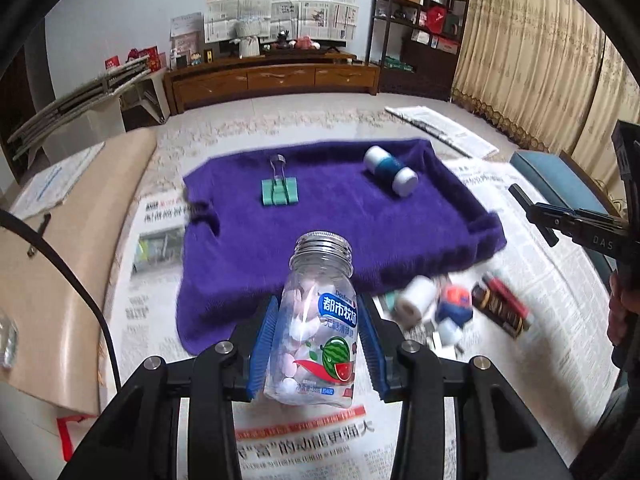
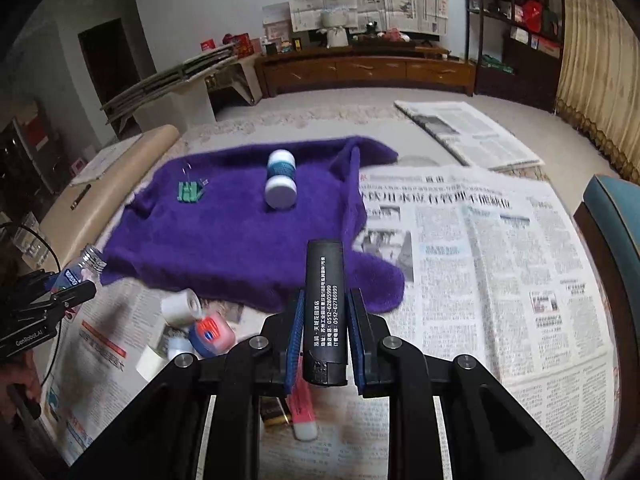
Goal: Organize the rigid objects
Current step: 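Lower the bottle and black tube onto the purple towel and open both tools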
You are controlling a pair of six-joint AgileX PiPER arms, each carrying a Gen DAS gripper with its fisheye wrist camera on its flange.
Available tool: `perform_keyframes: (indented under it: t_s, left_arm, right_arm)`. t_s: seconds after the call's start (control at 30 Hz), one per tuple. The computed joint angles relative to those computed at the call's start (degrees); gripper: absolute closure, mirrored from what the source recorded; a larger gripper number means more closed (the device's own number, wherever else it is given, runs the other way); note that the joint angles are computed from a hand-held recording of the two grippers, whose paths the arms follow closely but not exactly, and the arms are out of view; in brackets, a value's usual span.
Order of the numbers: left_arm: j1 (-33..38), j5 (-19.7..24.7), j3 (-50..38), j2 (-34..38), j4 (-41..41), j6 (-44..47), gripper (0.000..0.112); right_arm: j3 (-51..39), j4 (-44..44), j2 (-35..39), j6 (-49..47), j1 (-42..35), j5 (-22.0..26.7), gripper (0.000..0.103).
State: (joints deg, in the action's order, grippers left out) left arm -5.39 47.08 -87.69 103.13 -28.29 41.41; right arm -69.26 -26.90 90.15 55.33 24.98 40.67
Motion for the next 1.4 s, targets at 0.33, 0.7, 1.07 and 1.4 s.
perform_keyframes:
  t_s: [0.33, 0.7, 1.07, 1.4]
  left_arm:
    - [-0.27, 3.9, -17.36, 10.69, 2.75, -7.46, 0.074]
    - [-1.08, 8.51, -35.64, 25.38, 6.34, -14.28, 0.074]
    - [-3.6, 13.52, -46.39, 34.45, 12.14, -17.57, 0.074]
    - [-4.98, 17.13, -52.49, 37.97, 16.43, -17.92, 0.073]
  right_arm:
    - [-16.78, 7.29, 11.12, -10.94, -4.34, 3.31, 0.082]
    - [-31.2, 12.4, 25.79, -18.01, -9.37, 6.67, 0.082]
    - [-45.04, 15.89, 36.95, -24.67, -11.64, 12.27, 0.082]
    - [-48.26, 16.5, 39.92, -27.1, -11.85, 13.52, 0.082]
